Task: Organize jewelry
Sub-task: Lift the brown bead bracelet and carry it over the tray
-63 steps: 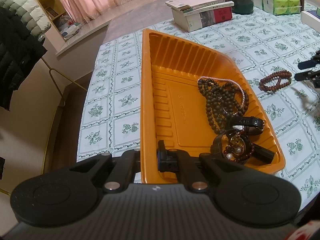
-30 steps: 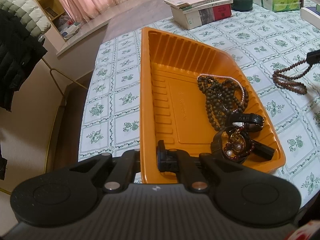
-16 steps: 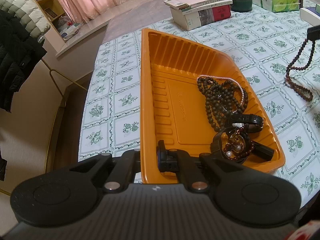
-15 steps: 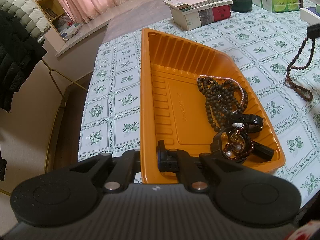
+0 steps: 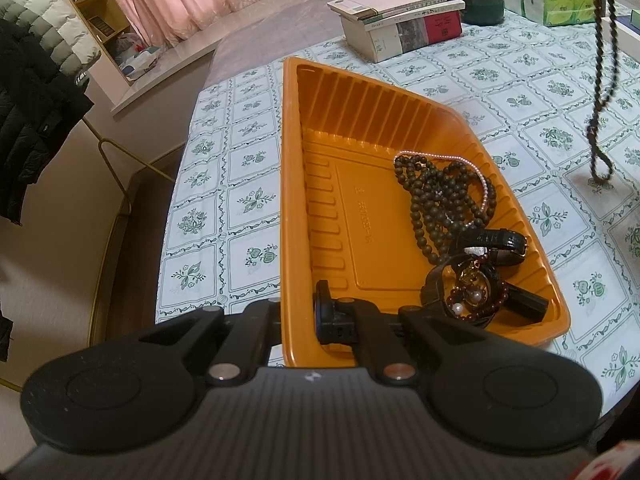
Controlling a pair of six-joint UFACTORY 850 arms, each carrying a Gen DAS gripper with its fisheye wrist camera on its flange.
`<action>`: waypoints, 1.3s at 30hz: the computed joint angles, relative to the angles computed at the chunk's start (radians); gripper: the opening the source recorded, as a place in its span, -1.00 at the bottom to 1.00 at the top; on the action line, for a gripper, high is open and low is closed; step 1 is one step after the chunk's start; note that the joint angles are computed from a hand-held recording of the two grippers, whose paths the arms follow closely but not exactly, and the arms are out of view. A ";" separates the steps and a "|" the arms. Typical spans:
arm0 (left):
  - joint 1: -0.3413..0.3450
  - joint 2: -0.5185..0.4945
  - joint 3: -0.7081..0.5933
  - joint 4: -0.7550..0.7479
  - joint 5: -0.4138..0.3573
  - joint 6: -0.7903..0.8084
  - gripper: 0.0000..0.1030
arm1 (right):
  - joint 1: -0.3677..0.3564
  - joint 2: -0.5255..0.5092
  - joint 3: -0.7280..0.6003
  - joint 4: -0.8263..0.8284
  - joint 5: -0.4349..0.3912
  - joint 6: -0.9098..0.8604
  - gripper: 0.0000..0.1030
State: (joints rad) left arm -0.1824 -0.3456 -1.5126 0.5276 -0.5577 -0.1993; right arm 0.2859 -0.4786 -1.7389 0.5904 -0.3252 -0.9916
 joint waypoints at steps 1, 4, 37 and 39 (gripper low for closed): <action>0.000 0.000 0.000 -0.001 0.000 0.000 -0.93 | 0.001 -0.003 -0.009 -0.002 -0.003 -0.007 -0.87; 0.000 0.000 0.001 0.001 0.003 -0.001 -0.93 | 0.006 -0.012 -0.036 -0.010 -0.016 -0.030 -0.87; 0.012 0.004 0.010 -0.036 0.029 0.028 -0.93 | 0.159 -0.363 -0.604 -0.015 -0.236 -0.293 -0.87; 0.013 0.005 0.011 -0.039 0.031 0.029 -0.93 | 0.161 -0.409 -0.668 -0.062 -0.268 -0.234 -0.87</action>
State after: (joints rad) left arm -0.1691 -0.3405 -1.5011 0.4890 -0.5267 -0.1704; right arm 0.4473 -0.8881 -2.4068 0.5286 -0.5928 -1.2257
